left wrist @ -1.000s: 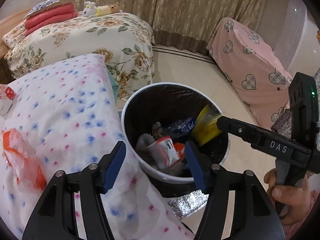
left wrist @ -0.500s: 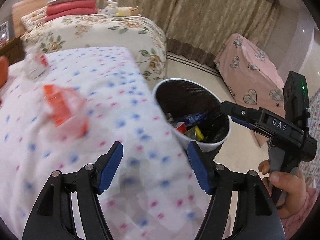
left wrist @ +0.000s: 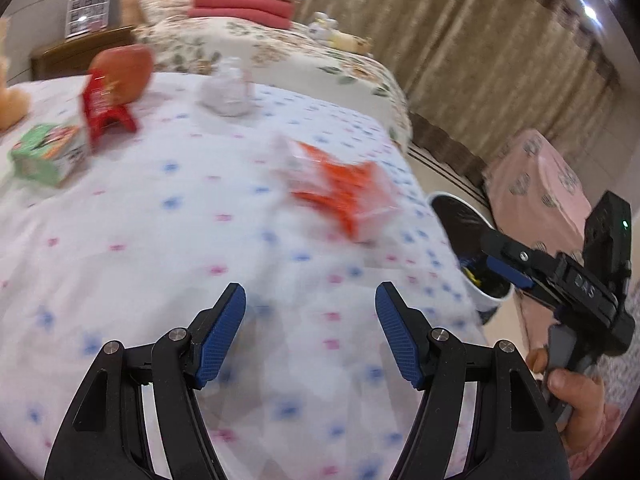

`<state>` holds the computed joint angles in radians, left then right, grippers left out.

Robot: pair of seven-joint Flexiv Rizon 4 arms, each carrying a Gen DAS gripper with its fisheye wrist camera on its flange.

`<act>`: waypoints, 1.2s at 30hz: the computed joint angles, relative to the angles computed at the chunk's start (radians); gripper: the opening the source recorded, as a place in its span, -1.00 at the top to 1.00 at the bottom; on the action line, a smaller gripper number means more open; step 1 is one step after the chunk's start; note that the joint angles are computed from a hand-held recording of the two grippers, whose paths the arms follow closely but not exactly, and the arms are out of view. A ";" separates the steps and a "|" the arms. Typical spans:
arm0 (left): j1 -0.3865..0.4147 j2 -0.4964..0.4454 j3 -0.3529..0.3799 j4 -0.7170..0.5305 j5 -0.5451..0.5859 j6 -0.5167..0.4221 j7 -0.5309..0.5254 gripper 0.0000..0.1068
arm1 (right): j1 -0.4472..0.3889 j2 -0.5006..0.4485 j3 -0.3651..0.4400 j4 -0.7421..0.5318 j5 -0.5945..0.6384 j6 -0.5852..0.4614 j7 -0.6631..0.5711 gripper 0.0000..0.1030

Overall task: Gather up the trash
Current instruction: 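Move both open tools back over the bed, then grasp the orange plastic bag with the right tool while the left tool grasps the green milk carton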

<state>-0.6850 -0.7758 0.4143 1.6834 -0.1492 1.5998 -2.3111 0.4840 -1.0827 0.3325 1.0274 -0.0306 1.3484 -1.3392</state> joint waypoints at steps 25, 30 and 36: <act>-0.050 0.034 0.178 0.161 -0.045 0.004 -0.127 -0.39 | 0.131 -0.143 -0.016 -0.325 0.063 -0.238 -0.157 -0.73; -0.049 0.021 0.231 0.142 -0.039 -0.046 -0.152 -0.48 | 0.154 -0.184 -0.038 -0.419 0.085 -0.294 -0.169 -0.74; 0.027 0.011 0.233 0.079 0.007 -0.146 -0.192 -0.50 | 0.178 -0.244 -0.063 -0.551 0.115 -0.365 -0.173 -0.74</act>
